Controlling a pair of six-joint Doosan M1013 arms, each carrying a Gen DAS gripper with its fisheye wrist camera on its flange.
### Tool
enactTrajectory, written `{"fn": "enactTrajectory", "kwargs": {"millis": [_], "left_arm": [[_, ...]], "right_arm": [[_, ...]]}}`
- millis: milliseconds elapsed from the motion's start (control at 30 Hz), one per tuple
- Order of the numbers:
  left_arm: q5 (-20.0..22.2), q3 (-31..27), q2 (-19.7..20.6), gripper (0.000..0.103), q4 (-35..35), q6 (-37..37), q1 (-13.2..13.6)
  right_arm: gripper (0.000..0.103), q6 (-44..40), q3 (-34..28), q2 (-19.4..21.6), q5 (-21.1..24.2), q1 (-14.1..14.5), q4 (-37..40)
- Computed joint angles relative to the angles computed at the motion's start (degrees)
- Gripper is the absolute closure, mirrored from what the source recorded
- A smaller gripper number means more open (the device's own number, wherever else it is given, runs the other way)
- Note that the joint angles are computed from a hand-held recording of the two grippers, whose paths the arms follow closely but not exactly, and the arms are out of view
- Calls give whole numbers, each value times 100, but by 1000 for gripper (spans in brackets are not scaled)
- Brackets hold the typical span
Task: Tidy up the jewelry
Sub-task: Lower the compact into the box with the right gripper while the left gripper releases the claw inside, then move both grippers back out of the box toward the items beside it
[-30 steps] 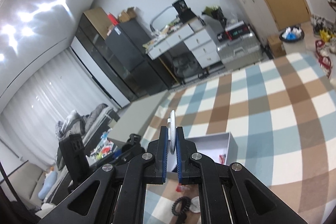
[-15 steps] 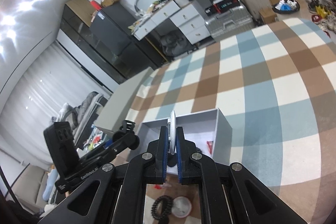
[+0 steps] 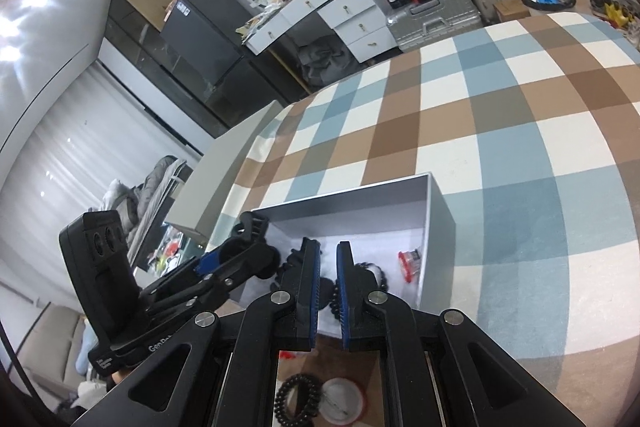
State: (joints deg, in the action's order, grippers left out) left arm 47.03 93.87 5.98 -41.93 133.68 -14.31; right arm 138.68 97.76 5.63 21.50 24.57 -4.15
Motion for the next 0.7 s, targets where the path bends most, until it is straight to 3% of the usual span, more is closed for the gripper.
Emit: {"fn": "enactTrajectory", "kwargs": {"millis": [100, 167, 233, 300, 367, 400, 500, 667, 700], "left_arm": [[-10, 1, -18, 58, -3, 55, -13], [-11, -9, -19, 57, 68, 13, -28], [-19, -6, -23, 57, 101, 0, -37], [4, -8, -27, 56, 100, -36, -25], [62, -19, -39, 39, 112, -128, 0], [41, -13, -49, 34, 110, -149, 4], [-28, 25, -112, 23, 16, -110, 39], [-264, 151, -246, 1, -62, -4, 99], [-277, 180, -264, 1, -140, 41, 127]], "right_arm": [[94, -34, -1, -26, 30, 41, -101], [89, -10, -1, -41, 68, 61, -153], [77, 173, 16, -62, 92, 82, -347], [77, 332, 47, -90, 93, 88, -483], [73, 412, 75, -113, 96, 83, -532], [67, 489, 91, -128, 102, 84, -595], [64, 700, 153, -185, 82, 87, -745], [35, 1008, 189, -256, 206, 150, -1073], [30, 991, 181, -260, 251, 163, -1065]]}}
